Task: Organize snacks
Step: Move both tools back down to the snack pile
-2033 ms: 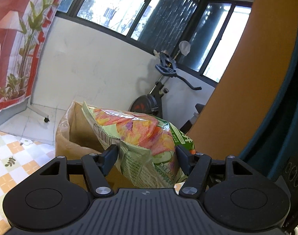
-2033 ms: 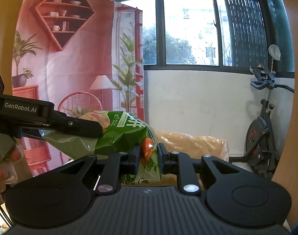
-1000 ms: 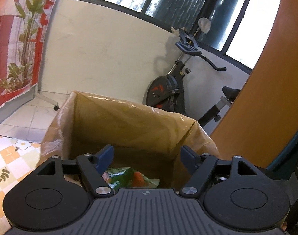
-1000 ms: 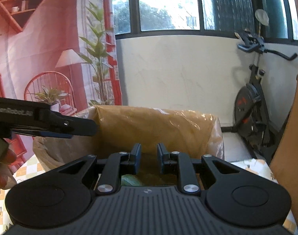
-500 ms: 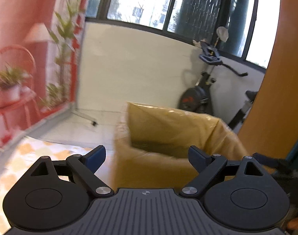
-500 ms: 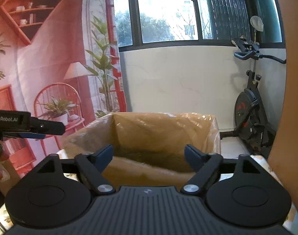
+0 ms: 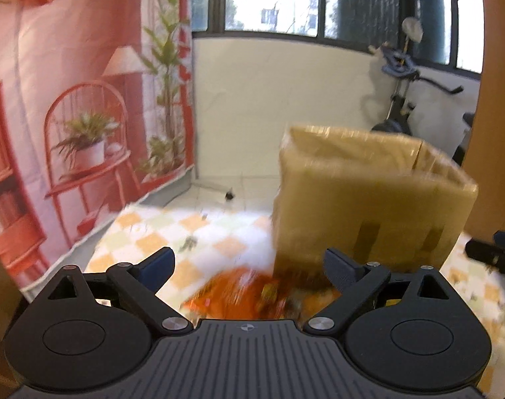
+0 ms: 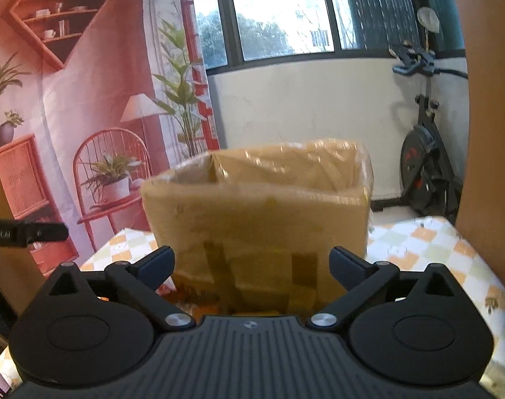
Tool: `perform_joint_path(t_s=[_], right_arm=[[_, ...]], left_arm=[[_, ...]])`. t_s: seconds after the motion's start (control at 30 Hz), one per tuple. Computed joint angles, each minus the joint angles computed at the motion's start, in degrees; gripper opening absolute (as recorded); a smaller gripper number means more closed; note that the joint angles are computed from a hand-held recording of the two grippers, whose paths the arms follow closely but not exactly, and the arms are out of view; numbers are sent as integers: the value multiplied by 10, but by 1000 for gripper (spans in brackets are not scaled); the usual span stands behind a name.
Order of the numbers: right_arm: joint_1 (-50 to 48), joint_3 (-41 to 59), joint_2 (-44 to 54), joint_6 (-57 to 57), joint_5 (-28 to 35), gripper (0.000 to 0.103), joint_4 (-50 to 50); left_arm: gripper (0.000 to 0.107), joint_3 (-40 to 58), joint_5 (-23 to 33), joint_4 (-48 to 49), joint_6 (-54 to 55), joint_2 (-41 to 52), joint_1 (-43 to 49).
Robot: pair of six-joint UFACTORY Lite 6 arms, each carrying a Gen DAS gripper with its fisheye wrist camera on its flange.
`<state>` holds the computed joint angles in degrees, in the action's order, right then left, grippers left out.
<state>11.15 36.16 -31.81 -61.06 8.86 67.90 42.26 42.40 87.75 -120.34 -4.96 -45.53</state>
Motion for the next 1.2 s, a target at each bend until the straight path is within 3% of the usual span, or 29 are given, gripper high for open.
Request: perform_joint_path(t_s=[0.13, 0.3, 0.7, 0.87, 1.03, 1.2], right_arm=[[3, -51, -26, 13, -28, 102, -5], [-47, -94, -29, -39, 14, 102, 50], [-96, -156, -8, -183, 77, 103, 179], [-78, -150, 28, -218, 53, 103, 212], [-85, -136, 83, -250, 60, 103, 240], [-103, -98, 151, -222, 91, 103, 206]], left_arm=[[97, -42, 7, 6, -47, 8, -11], [97, -78, 14, 11, -93, 24, -22], [97, -106, -31, 71, -193, 69, -22], [97, -105, -48, 88, -227, 94, -17], [97, -116, -79, 163, -307, 114, 8], [98, -131, -102, 268, -410, 120, 37]])
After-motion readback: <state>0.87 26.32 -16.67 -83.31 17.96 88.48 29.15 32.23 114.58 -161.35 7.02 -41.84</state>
